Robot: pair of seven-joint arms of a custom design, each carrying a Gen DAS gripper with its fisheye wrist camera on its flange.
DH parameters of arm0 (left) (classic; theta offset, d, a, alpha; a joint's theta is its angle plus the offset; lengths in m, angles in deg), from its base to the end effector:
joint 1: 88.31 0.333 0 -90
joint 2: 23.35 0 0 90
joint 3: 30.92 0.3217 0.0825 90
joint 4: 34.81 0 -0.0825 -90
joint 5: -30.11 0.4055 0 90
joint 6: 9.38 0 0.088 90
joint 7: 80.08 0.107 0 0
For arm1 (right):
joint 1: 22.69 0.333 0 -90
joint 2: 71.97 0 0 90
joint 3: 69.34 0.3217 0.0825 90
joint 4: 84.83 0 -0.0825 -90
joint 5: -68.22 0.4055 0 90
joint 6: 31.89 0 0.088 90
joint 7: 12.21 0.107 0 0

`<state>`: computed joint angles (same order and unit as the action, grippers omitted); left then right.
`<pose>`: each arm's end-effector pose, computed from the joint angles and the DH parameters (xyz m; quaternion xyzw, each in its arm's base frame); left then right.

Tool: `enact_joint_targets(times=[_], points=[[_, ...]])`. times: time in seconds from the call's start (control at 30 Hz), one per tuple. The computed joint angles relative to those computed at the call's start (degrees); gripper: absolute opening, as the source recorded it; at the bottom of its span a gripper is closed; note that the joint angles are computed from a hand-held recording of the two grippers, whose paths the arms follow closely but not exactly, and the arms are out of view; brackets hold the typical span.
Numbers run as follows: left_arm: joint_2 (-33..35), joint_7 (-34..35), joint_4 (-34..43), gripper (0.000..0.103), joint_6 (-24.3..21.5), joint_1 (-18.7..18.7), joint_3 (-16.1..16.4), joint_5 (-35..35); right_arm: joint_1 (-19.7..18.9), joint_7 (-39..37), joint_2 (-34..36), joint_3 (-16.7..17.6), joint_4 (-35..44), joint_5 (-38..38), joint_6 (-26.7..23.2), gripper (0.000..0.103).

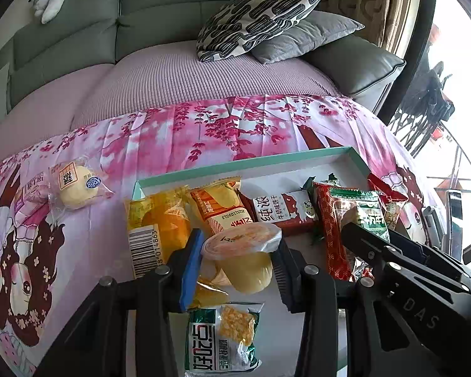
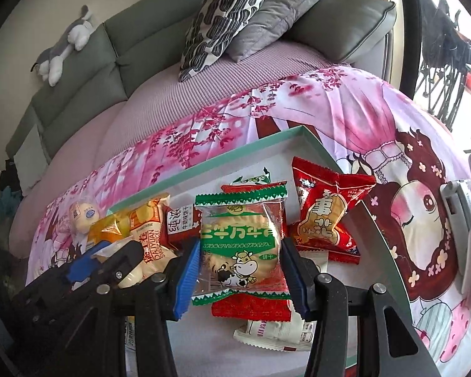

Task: Organize snacks
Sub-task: 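Open both tools to drop the cup and cookie pack into the tray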

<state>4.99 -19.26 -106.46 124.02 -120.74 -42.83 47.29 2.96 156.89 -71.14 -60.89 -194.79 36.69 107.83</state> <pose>0.5815 -0.5047 0.5532 -0.5460 0.7806 -0.2743 0.1314 0.5179 0.3488 0.5360 -0.5013 0.8012 -0.1680 0.2801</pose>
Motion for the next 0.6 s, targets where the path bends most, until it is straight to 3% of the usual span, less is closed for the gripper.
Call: enact_joint_targets(times=[0.23,0.33,0.5,0.6], points=[[-1.61,0.03,-1.64,0.053,1.63,0.84,-0.27,-0.8,0.21,-0.67,0.46,-0.03,0.79,-0.27,-0.8,0.054],[-2.47,-0.83,-2.27,0.053,1.7,1.19,-0.04,-0.84,0.22,-1.44,0.66,-0.14,0.9,-0.09,-0.34,0.061],[-4.48,-3.92,-4.2,0.055,1.94,2.23,0.71,-0.29,0.66,-3.53,1.96,-0.24,2.23,-0.24,-0.55,0.081],[-5.47,-7.16,-5.05,0.069,0.73,2.86,1.57,1.06,1.14,-3.73,2.62,-0.42,2.92,-1.51,-0.55,0.099]])
